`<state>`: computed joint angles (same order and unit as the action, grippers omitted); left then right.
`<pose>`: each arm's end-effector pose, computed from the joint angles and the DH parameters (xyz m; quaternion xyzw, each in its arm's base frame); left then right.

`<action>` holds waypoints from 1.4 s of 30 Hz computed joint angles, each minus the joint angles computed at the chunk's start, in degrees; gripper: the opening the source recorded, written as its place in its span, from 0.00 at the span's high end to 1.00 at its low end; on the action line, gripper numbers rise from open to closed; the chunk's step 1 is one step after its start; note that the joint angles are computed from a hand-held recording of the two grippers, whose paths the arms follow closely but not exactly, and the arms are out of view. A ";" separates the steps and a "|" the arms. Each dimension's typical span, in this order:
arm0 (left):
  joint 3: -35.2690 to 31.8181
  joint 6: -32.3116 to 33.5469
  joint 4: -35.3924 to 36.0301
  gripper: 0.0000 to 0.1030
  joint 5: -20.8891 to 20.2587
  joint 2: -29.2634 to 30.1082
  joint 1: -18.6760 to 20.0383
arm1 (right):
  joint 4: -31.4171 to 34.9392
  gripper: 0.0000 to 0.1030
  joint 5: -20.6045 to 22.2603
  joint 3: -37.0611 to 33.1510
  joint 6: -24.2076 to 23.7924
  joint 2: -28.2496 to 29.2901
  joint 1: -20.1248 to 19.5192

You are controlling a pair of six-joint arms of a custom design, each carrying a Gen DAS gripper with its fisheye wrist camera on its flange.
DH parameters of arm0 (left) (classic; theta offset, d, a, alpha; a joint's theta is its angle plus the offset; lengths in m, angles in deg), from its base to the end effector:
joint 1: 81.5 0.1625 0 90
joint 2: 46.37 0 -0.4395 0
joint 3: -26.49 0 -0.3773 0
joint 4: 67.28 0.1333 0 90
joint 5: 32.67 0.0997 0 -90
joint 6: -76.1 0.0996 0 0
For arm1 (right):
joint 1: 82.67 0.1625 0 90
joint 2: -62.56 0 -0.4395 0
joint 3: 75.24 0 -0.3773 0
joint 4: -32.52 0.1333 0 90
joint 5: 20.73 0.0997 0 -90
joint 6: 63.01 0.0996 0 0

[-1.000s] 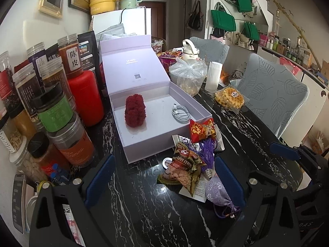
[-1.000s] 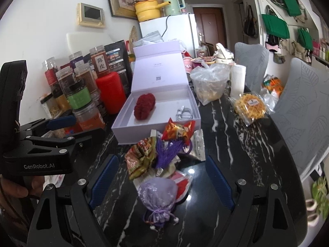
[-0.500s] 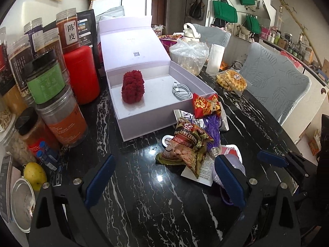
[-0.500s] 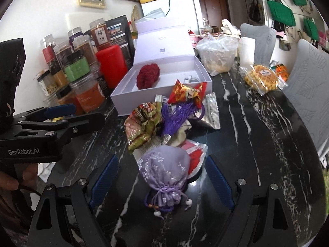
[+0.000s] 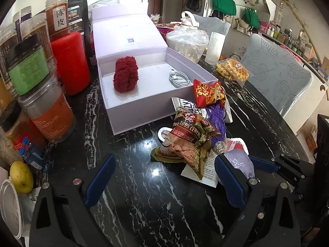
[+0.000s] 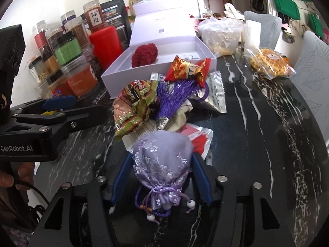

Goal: Organize soft objects
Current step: 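Close the right gripper on the lavender drawstring pouch and lift it, then close the left gripper on the cereal snack bag while the right gripper holds the pouch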

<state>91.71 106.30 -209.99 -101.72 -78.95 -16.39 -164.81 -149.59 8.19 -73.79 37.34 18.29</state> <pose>-0.1892 -0.8091 0.1425 0.4197 0.8732 -0.1629 0.1868 0.2065 -0.6937 0.0537 0.0260 -0.8684 0.3924 0.3019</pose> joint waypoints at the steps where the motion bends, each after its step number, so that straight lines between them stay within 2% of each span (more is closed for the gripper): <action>1: -0.46 0.14 0.34 0.05 -0.14 0.38 0.01 | -0.04 0.52 -0.06 0.07 -0.17 -0.07 0.01; 10: -2.56 3.09 0.58 0.04 0.33 3.14 -0.85 | -2.79 0.56 0.22 3.03 -0.98 -2.51 0.14; 27: -7.08 6.07 3.90 0.04 0.84 7.60 -0.97 | -8.77 0.56 -1.76 7.41 1.43 -6.07 -0.90; 34: -9.91 3.19 7.32 0.04 -2.59 8.50 0.38 | -8.82 0.56 -1.85 7.67 2.06 -6.05 -0.94; 36: -10.58 2.42 8.35 0.07 -4.08 8.64 0.86 | -8.81 0.56 -1.89 7.58 2.04 -5.98 -0.91; 40: -12.28 0.47 11.87 0.21 -9.01 8.81 2.05 | -8.56 0.56 -1.85 7.55 2.32 -6.02 -0.94; 42: -12.33 0.54 11.98 0.28 -10.05 8.78 2.26 | -8.45 0.56 -1.83 7.55 2.65 -5.96 -0.93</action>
